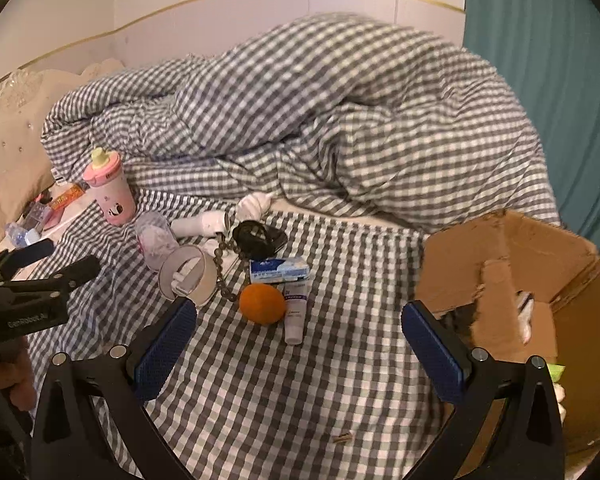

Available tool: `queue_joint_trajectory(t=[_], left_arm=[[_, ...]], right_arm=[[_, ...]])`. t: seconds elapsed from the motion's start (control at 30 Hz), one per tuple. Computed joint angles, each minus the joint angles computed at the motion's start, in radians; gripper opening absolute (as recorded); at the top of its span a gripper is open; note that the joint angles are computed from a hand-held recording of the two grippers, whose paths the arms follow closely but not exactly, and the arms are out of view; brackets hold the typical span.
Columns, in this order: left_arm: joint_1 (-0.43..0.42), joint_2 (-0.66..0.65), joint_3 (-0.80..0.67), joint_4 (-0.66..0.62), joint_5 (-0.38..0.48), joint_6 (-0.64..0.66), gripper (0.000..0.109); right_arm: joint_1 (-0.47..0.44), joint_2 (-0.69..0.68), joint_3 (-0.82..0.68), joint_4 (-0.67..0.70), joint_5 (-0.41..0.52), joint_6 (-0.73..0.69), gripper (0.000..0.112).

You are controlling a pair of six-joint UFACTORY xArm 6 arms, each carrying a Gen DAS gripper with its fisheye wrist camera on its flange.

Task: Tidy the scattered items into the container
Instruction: 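Move both tools back toward the remaining items on the bed, then grasp the white tape roll rim with the left tool while the right tool grasps the orange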

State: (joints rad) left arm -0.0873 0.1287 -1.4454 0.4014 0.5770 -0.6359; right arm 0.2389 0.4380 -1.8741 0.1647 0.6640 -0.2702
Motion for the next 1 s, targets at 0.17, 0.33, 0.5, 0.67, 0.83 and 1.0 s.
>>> queue_joint_trajectory(t=[0.17,0.33,0.5,0.67,0.83,1.0], left_arm=[[0.016,0.093,-0.045,-0.013,-0.039,0.023,0.094],[0.026,0.207,-0.137,-0.062,-0.006,0.082,0.075],[0.036,0.283,-0.193,-0.122,0.019,0.119,0.055],[0.042,0.326,-0.222,-0.179,0.028,0.150,0.045],[0.042,0.347,-0.233,-0.192,0.025,0.148,0.038],[0.044,0.360,-0.245,-0.194,0.018,0.135,0.038]], right_arm=[[0.004,0.092,-0.092,0.001,0.040,-0.012,0.103],[0.014,0.177,-0.173,0.008,0.071,-0.021,0.103],[0.023,0.251,-0.251,0.007,0.109,-0.034,0.102],[0.024,0.304,-0.308,0.013,0.133,-0.033,0.102],[0.025,0.331,-0.334,0.014,0.138,-0.032,0.102],[0.024,0.352,-0.362,0.019,0.149,-0.035,0.102]])
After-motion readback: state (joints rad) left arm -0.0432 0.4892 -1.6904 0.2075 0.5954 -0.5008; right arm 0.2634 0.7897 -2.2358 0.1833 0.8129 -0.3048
